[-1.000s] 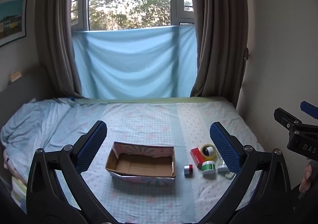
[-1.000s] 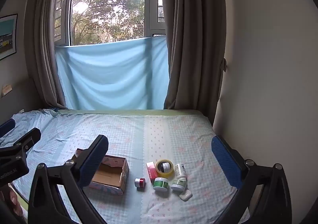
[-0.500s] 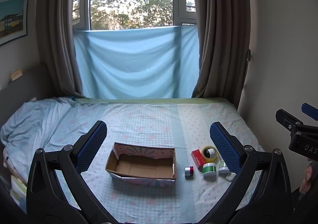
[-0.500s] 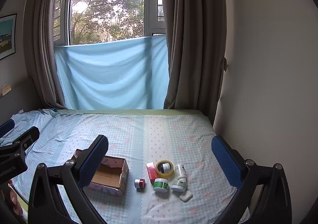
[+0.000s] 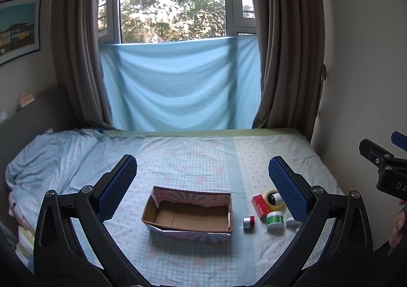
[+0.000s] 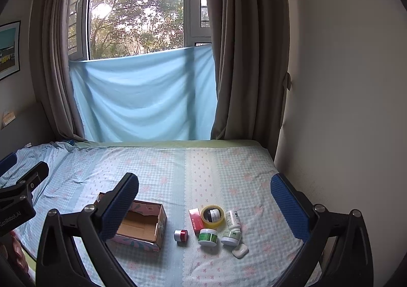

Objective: Organize rigid objects

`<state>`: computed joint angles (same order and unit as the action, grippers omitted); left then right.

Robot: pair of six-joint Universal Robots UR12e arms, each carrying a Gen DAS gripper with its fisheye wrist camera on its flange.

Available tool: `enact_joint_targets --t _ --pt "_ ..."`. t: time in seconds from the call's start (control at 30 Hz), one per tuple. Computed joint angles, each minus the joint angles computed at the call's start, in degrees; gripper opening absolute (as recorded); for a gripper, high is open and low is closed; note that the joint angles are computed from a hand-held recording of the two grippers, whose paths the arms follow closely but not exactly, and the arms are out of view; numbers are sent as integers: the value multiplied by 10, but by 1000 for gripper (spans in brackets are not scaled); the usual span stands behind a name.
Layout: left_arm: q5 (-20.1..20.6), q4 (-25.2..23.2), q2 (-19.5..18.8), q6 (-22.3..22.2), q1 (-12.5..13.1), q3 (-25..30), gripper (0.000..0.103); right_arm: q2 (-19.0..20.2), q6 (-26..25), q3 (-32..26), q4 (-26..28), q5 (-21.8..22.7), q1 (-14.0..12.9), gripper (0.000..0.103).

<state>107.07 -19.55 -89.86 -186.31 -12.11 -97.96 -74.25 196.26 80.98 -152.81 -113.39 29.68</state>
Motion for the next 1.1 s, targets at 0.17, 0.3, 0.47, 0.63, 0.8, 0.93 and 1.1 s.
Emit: enact_joint_targets --t 0.17,0.3,0.47,0.63,0.8,0.93,1.1 --pt "-12 -2 3 -2 4 -2 103 0 -1 -1 -1 0 0 103" --pt "-22 -2 5 -3 6 -4 103 0 0 -1 0 1 0 103" --pt "-15 -2 3 9 2 -2 103 0 -1 -2 -1 -4 0 103" --pt "-17 3 2 10 1 -2 103 -1 -1 0 -3 -5 -3 103" --pt "-11 3 1 10 0 -2 103 -1 -1 2 -2 -3 -3 103" --pt "-10 3 0 9 0 -2 103 -2 0 4 -5 -5 -2 103" --pt "-12 3 0 9 1 -2 103 -1 1 3 -4 -6 -2 103"
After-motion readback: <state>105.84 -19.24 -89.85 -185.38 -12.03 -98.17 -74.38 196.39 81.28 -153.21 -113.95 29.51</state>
